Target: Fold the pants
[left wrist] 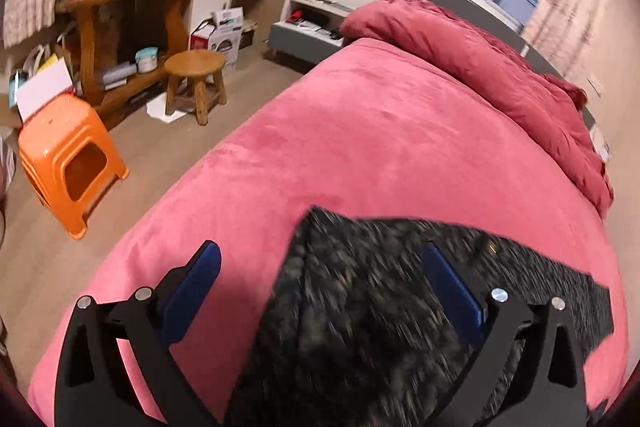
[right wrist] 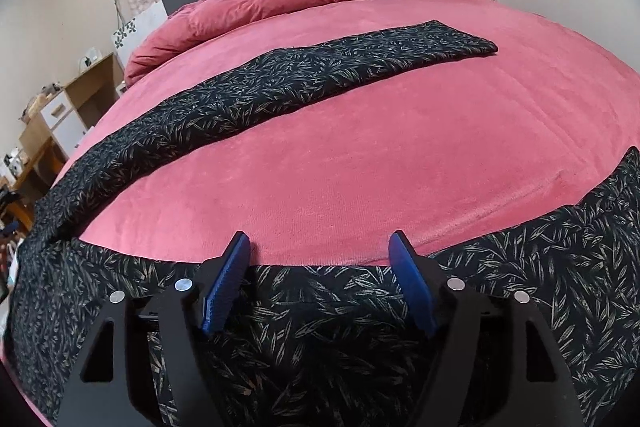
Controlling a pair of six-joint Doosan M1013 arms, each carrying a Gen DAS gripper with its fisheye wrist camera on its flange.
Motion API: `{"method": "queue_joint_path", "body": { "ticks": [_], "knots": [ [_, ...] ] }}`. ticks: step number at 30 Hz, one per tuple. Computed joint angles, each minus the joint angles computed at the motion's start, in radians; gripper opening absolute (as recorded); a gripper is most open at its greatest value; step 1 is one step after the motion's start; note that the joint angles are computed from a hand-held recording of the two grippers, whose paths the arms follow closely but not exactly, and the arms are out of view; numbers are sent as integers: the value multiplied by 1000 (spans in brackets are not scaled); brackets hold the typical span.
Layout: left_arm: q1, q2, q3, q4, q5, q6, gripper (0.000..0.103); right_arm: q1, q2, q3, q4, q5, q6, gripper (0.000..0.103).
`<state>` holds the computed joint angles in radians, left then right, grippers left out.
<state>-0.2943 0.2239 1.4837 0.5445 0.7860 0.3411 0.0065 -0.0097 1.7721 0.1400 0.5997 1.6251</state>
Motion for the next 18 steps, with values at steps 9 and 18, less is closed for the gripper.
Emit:
{"method": "queue_joint_path", "body": {
  "ticks": [9, 18],
  "knots": [
    [49, 77, -66, -235, -53, 318, 66, 3, 5, -2, -1, 1, -5, 75],
    [4, 68, -71, -87, -17, 243, 34, 3, 5, -1, 5, -1, -8, 75]
  ]
}}
